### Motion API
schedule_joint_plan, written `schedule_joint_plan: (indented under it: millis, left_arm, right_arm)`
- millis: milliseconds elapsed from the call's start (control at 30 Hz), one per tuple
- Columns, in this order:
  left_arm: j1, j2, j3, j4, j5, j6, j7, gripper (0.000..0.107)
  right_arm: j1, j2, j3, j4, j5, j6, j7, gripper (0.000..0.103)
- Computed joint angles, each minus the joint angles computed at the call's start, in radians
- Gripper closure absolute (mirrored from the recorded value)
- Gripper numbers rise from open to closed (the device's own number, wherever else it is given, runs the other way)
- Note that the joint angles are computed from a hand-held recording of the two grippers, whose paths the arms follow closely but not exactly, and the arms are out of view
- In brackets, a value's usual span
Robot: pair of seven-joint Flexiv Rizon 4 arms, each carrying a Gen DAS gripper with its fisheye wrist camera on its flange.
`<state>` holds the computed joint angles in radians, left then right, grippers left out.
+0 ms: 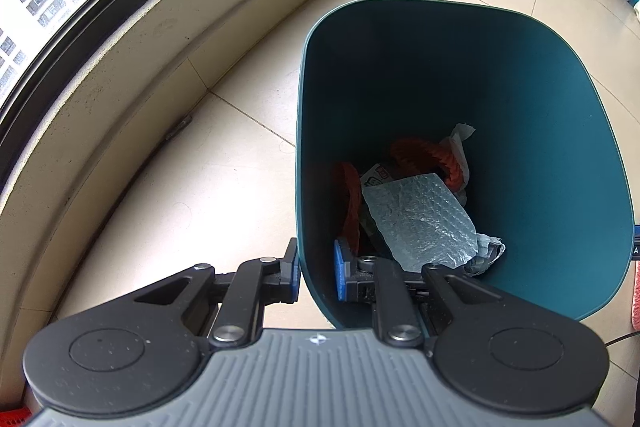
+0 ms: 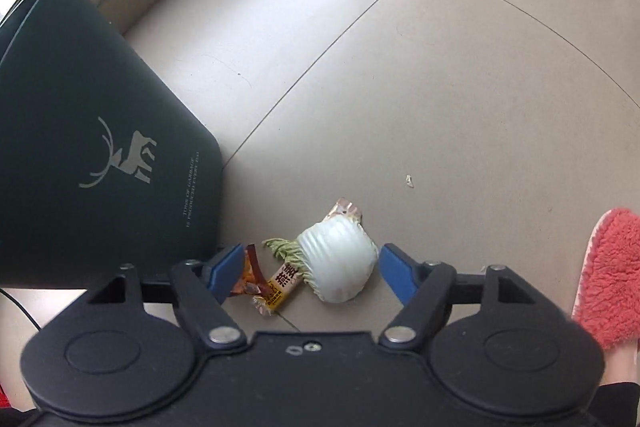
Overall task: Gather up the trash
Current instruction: 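Lower the right tool to the white cabbage and close around it, then carry the white cabbage with the right tool and release it into the bin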
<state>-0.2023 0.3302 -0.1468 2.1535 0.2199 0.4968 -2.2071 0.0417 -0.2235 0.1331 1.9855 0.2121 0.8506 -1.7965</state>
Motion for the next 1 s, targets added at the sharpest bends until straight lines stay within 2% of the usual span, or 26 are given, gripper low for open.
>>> schedule_joint_plan:
  millis: [67,167,300,367,467,633,767,900,1000]
  left_arm:
    - [0.0,0.0,0.0,0.0,-0.001,-0.001,-0.001,0.09]
    - [0.001,-0.013,-0.008,-0.008,0.004,-0.006,-0.008,0.09]
    - [-0.001,-0.024,-0.01,-0.018,0.013,-0.015,-0.013,0.09]
    - [-0.004,-0.029,-0.016,-0.025,0.026,-0.024,-0.015,0.09]
    - [-0.01,-0.038,-0.021,-0.033,0.042,-0.031,-0.016,0.09]
    - [-0.014,-0.052,-0.018,-0.042,0.049,-0.045,-0.02,0.09]
    - [-0.019,-0.063,-0.022,-0.056,0.067,-0.057,-0.029,0.09]
    - [-0.023,-0.064,-0.018,-0.059,0.069,-0.06,-0.035,0.09]
    - [-0.026,-0.065,-0.02,-0.064,0.076,-0.067,-0.041,0.09]
  right_arm:
    - [0.002,-0.039,0.001,0.001,-0.002,0.018,-0.021,0.017]
    - [-0.012,-0.097,0.015,-0.022,0.012,0.014,-0.076,0.008]
    - [-0.017,-0.157,0.025,-0.024,-0.038,0.029,-0.188,0.007]
    - [-0.002,-0.177,0.019,-0.003,-0.094,0.06,-0.216,0.007]
    - [-0.011,-0.208,0.029,-0.005,-0.12,0.061,-0.27,0.007]
    - [-0.01,-0.234,0.032,0.024,-0.159,0.124,-0.318,0.007]
    - [-0.02,-0.246,0.037,0.032,-0.168,0.151,-0.341,0.011]
    - [-0.022,-0.254,0.038,0.058,-0.184,0.193,-0.338,0.024]
    - [-0.013,-0.246,0.029,0.096,-0.215,0.245,-0.338,0.031]
